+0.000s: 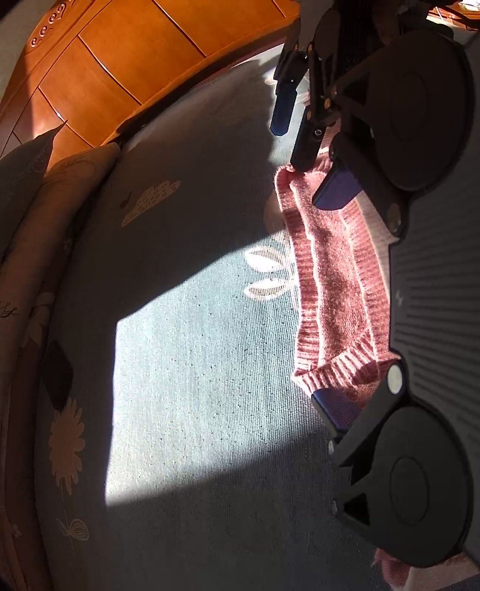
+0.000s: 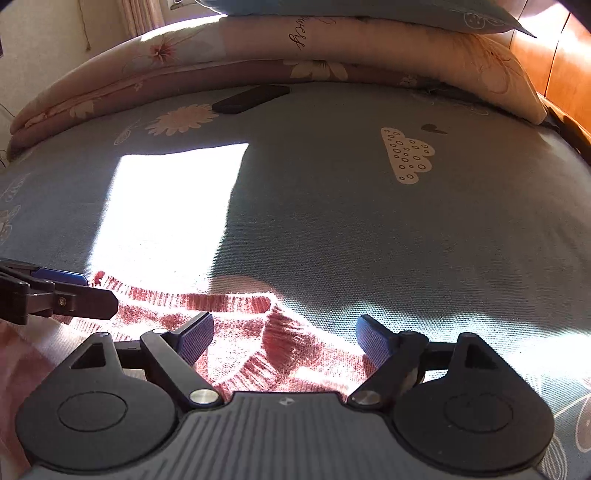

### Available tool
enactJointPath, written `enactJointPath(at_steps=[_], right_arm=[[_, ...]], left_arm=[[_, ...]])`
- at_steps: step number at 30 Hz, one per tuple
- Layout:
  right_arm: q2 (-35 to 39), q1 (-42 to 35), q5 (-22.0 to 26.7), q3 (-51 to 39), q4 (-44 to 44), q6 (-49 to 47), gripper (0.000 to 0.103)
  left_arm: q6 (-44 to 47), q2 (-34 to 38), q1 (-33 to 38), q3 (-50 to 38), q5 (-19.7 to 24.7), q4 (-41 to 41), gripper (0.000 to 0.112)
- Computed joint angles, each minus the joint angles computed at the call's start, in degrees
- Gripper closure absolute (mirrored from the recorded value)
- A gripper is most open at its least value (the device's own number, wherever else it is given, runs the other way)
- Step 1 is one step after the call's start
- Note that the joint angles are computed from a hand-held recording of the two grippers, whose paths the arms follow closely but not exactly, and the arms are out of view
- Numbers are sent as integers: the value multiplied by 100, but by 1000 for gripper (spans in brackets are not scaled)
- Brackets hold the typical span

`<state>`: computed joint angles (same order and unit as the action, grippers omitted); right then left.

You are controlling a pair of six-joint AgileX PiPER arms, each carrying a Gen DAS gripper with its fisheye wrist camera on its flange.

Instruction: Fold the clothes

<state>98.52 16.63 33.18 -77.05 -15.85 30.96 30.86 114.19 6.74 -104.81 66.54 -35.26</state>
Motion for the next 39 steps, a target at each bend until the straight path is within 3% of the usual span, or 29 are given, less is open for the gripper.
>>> enactJointPath(at_steps=[4,9,14,17,24,30,35,39], right_arm=[[-599,84,253,210,-308,65,14],[-1323,-17,616,839,855,-528,8],[-1413,183,650,1421,589,24,8],[-1358,193,719,1381,444,352,8],[-1955,569,1554,1209,451,733,7],[-2313,1092,1784,1686,151,1284,7],[-2583,1309,1859,1962,-116,1894,7],[-2734,1508,1993,2020,-210,2269,7]], left_arm=[[113,-591,319,513,215,1,11],[238,-1193,626,1393,154,462,11],[407,-1294,773,2005,-379,630,11],[307,-1387,736,1908,-374,640,11],[441,-1995,831,2238,-69,604,11],[369,-2230,1019,3006,-566,986,12],[420,-2302,1158,2786,-240,575,13],[813,-2239,866,2629,124,-104,13]])
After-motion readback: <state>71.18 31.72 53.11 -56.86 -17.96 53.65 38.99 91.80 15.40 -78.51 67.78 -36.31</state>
